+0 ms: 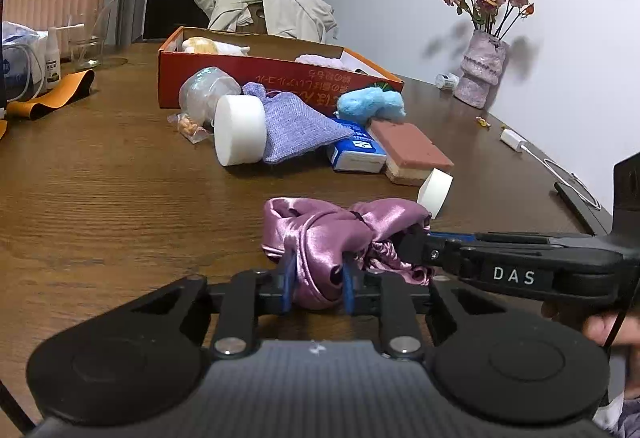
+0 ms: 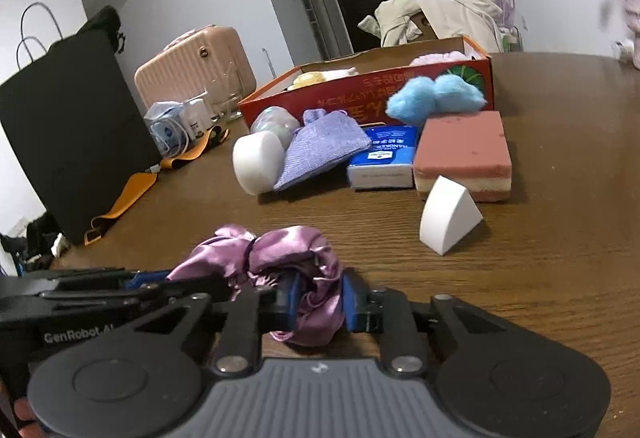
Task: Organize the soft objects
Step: 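Carry the pink scrunchie into the box and open the right gripper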
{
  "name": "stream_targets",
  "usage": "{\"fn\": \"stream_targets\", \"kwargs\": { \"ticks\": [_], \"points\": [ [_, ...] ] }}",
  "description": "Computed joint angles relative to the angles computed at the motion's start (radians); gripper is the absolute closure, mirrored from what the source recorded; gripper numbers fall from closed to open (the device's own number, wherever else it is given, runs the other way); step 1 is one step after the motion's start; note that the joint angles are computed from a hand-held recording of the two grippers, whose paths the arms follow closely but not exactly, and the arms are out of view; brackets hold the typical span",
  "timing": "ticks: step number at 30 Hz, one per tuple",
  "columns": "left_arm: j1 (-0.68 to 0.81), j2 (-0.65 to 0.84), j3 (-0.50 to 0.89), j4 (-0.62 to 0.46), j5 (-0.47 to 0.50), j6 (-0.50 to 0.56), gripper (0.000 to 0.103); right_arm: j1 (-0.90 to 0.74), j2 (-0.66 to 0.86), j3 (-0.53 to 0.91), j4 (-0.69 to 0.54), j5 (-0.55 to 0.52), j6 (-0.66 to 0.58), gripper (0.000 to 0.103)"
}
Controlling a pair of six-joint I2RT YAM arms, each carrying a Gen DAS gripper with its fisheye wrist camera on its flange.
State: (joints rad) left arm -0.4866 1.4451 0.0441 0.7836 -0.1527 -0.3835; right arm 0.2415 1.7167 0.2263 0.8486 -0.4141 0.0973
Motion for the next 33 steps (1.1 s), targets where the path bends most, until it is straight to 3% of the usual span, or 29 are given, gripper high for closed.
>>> {"fn": "stream_targets", "kwargs": {
  "ticks": [5, 9, 13, 16, 21, 24, 29, 33],
  "points": [
    [-0.002, -0.003, -0.002, 0.001, -0.001, 0.001, 0.083, -0.007, 0.014, -0.007, 0.034, -0.01, 0.028, 0.089],
    [0.002, -0.151, -0.006, -0.1, 0.018, 0.013, 0.084, -0.006, -0.079, -0.024, -0.013, -0.003, 0.027, 0.091],
    [0.094, -0.323, 0.043, -0.253, 0.119, 0.054, 0.084, -0.051, -0.225, 0.008, -0.122, -0.066, 0.026, 0.091],
    [0.195, -0.355, 0.128, -0.312, 0.228, 0.115, 0.084, -0.082, -0.274, 0.112, -0.22, -0.112, 0.0, 0.091],
    [0.365, -0.143, 0.402, -0.325, 0.381, 0.18, 0.084, -0.082, -0.172, 0.407, -0.36, -0.134, -0.054, 0.091],
    [0.435, 0.03, 0.603, -0.385, 0.426, 0.189, 0.084, -0.059, -0.018, 0.65, -0.469, -0.129, -0.067, 0.091],
    [0.499, 0.291, 0.916, -0.519, 0.422, 0.199, 0.084, -0.025, 0.317, 1.134, -0.728, -0.149, -0.024, 0.091],
    [0.536, 0.434, 1.062, -0.598, 0.386, 0.257, 0.084, 0.015, 0.541, 1.442, -0.9, -0.136, -0.002, 0.091]
  ]
}}
